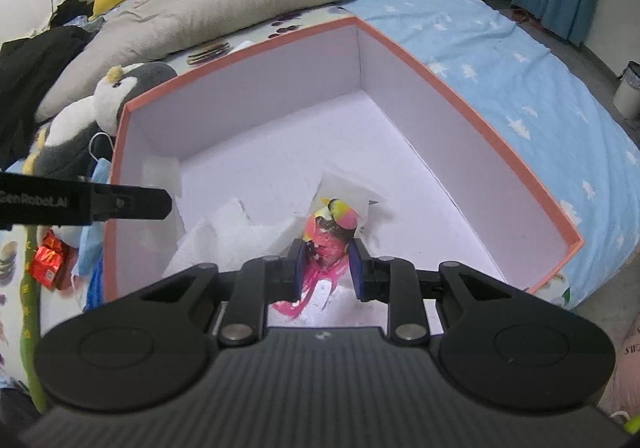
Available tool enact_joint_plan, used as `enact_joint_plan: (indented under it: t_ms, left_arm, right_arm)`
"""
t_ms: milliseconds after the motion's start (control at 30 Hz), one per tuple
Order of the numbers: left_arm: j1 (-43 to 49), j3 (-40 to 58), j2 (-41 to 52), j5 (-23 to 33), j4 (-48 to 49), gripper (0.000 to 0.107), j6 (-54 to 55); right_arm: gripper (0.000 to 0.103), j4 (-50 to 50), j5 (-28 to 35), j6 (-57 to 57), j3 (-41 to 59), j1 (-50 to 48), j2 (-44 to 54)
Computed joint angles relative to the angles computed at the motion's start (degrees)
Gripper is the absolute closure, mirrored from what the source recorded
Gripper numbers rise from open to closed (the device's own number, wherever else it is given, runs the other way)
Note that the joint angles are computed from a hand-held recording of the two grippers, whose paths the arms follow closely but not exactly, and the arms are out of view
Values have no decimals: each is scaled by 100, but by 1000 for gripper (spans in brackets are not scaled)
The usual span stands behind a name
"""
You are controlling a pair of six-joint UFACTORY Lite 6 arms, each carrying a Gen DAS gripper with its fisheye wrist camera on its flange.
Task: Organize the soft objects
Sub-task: 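Open the left tool in the box while the right tool releases the pink toy, then move both tools back toward the blue plastic bag on the sheet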
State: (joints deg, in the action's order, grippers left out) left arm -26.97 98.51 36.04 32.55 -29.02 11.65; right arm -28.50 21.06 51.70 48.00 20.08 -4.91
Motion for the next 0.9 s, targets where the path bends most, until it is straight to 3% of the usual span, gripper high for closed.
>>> enact_joint_plan:
  t_ms: [33, 100, 300, 400, 533, 833, 900]
  left_arm:
    - [-26, 43, 21, 8, 138, 73, -105]
    - [-24, -97, -86, -81, -14, 73, 17]
    - [-42, -944, -829, -493, -334, 73, 397]
    - [-168, -1717, -1494, -1120, -347, 73, 620]
    - [-308, -2445, -2180, -1560, -177, 73, 480]
    - [-525, -3955, -3679, -2137, 256, 73, 120]
    - [-450, -4259, -4032, -2130, -59, 73, 348]
  right_arm:
    - [71, 29, 12, -16, 15, -5, 23]
    - [63, -54, 5, 78, -26, 28, -27]
    - [63, -622, -16, 857, -404, 226, -622]
    - [63, -1341, 147, 1709, -595, 551, -972]
    - [63, -2073, 401, 2700, -866, 1021, -1435]
    - [63, -3215, 1678, 4541, -1182, 2569, -2085]
    - [63, -3311, 1978, 4798, -1190, 2922, -2148]
